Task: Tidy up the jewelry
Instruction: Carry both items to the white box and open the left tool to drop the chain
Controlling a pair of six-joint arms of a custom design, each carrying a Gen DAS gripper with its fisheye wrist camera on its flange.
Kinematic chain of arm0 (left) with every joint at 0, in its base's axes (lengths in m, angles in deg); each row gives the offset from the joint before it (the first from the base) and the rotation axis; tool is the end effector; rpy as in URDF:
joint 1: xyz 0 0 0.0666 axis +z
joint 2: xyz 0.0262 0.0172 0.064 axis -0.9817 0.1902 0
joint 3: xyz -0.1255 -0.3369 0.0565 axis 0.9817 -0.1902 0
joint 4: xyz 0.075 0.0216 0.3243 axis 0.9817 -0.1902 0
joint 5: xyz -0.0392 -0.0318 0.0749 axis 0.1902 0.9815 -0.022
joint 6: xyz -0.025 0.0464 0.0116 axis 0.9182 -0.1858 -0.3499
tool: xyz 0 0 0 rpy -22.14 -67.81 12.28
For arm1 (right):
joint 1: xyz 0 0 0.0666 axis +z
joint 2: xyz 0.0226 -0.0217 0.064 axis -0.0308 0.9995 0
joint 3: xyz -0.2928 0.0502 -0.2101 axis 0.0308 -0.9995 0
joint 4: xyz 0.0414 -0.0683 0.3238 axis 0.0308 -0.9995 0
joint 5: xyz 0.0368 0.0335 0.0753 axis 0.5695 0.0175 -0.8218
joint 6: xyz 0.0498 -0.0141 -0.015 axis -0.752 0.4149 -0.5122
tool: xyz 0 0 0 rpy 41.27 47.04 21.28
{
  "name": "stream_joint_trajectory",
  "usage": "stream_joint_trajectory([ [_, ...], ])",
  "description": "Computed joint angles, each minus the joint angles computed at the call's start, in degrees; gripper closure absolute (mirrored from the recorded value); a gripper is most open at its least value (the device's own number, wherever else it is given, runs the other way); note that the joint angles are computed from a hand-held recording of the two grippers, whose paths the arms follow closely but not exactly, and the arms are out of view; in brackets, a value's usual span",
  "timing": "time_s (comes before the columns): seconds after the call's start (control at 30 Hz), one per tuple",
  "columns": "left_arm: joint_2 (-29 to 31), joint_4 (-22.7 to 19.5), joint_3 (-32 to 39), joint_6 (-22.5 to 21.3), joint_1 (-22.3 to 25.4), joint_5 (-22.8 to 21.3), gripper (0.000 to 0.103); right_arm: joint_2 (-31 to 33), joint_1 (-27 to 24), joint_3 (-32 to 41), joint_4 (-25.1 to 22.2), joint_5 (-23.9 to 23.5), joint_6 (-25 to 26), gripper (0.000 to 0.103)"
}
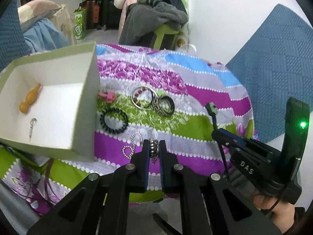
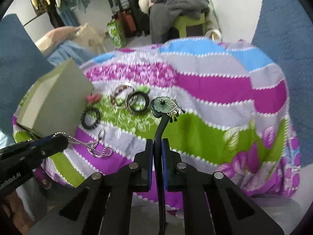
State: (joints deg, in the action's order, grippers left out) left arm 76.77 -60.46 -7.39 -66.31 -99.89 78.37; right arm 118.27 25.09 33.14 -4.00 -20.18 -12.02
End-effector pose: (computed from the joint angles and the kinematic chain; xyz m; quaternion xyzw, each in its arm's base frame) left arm 0.3558 -0.1419 0.3959 0.0605 0.9515 -0.1631 0.2538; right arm 0.3269 0.1610 0.3858 0.0141 0.9509 0.0946 0.2943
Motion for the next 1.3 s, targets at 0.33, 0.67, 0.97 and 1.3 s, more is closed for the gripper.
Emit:
stream_joint_trajectory([
  [0.33, -0.97, -5.41, 6.61, -1.14, 2.13, 1.16, 0.096, -1.21, 1.89, 6.23, -4.76, 3.22, -1.23, 0.097],
  [0.67, -0.13, -13.42, 19.68, -3.52, 5.76, 1.01, 0.096, 0.61, 4.18, 18.70, -12.84, 9.12, -3.75, 0.097],
  [0.97, 3.11, -20.50, 34.59, -8.25, 11.46, 2.57, 0.096, 6.22, 6.21, 36.33, -20.59, 15.39, -3.38, 0.096],
  [1.3, 8.81, -27.41, 49.88, -13.54, 20.25, 7.56, 0.096, 19.78, 10.95, 61.86, -27.26, 18.65, -1.41, 0.096],
])
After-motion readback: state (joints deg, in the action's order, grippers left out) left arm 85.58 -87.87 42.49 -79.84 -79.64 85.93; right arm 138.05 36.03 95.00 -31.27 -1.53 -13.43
